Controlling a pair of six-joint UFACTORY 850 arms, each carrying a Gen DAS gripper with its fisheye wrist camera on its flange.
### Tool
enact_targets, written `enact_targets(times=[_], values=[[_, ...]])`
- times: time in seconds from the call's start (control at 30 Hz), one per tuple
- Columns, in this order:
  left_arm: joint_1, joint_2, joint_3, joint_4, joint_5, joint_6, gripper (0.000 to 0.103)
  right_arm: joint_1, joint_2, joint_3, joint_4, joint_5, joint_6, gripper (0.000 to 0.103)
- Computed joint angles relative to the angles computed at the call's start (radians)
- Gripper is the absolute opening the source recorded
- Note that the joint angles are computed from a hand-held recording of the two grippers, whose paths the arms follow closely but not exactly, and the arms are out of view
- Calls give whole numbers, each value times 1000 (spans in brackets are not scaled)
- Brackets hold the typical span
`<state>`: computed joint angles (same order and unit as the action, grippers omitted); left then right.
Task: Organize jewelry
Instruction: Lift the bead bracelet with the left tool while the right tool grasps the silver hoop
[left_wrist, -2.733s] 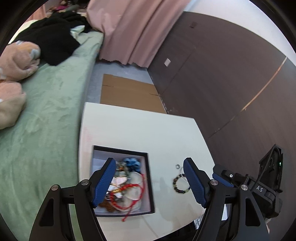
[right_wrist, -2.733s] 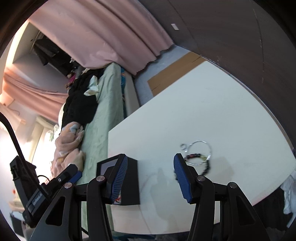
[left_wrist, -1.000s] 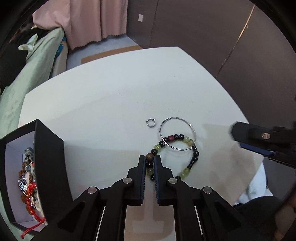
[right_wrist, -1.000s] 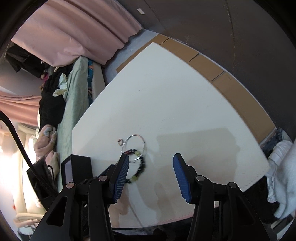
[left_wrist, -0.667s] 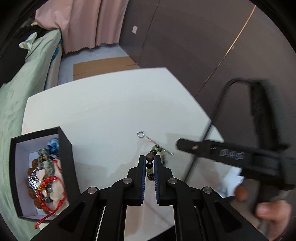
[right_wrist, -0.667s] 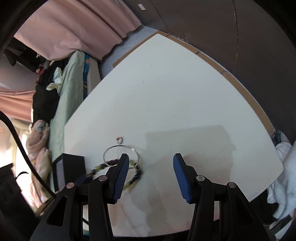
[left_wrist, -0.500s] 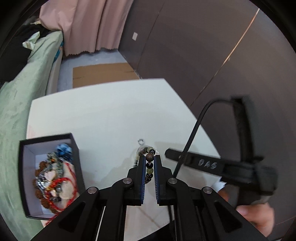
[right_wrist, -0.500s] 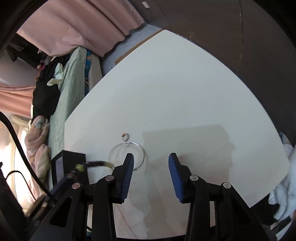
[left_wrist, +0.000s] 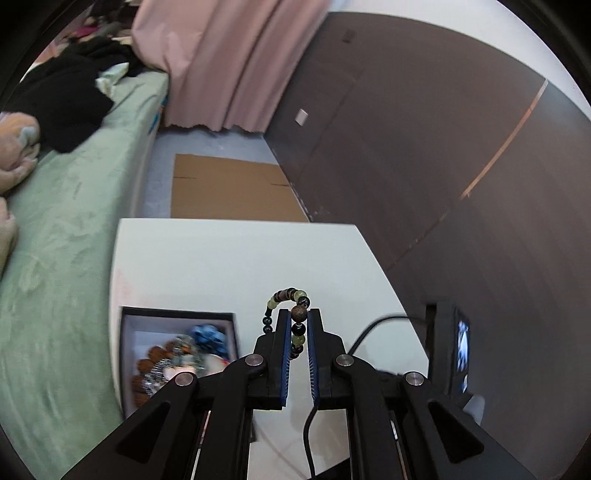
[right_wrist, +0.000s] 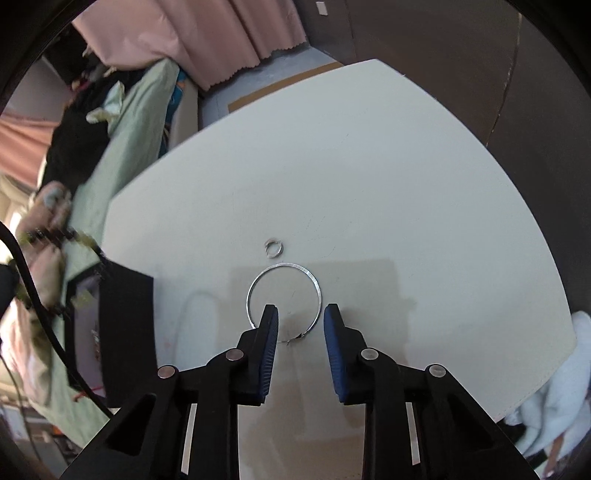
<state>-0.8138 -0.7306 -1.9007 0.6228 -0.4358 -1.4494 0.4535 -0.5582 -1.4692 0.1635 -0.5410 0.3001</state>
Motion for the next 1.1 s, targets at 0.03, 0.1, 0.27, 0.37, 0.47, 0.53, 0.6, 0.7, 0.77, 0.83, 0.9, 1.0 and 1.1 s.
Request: enact_targets(times=[0.03,0.1,0.27,0.37,0.47,0.53,0.6,0.7,0.77,0.83,0.9,1.0,1.1], values=[[3,9,13,14,4,-22,9,8,-5,-5,-26,-9,15,27],[9,30,46,49,14,-69,9,23,-10,-14,-93,-21,56,27],[18,63,100,108,20,-150,9,63,-12,-19,-312,-58,217,13],[23,82,135,125,26,-181,9,64,-5,-14,-311,-76,205,13],[27,100,165,136,31,-206,9,56,9,2,-287,-80,174,12],[29,112,182,155,38,-231,9,50,19,15,-268,-78,159,12],[29,117,189,172,42,-252,8,46,9,2,-225,-85,135,12],[29,120,193,182,44,-264,9,24,17,13,-122,-88,68,12],[27,120,191,181,44,-261,9,8,21,19,-45,-94,24,12],[27,121,192,181,46,-260,9,-2,27,29,9,-95,-3,12],[27,122,194,182,47,-262,9,-2,27,30,39,-96,-26,13],[27,124,197,182,47,-267,9,21,20,22,-44,-90,32,13],[29,124,196,182,45,-268,9,23,16,16,-50,-88,55,13]])
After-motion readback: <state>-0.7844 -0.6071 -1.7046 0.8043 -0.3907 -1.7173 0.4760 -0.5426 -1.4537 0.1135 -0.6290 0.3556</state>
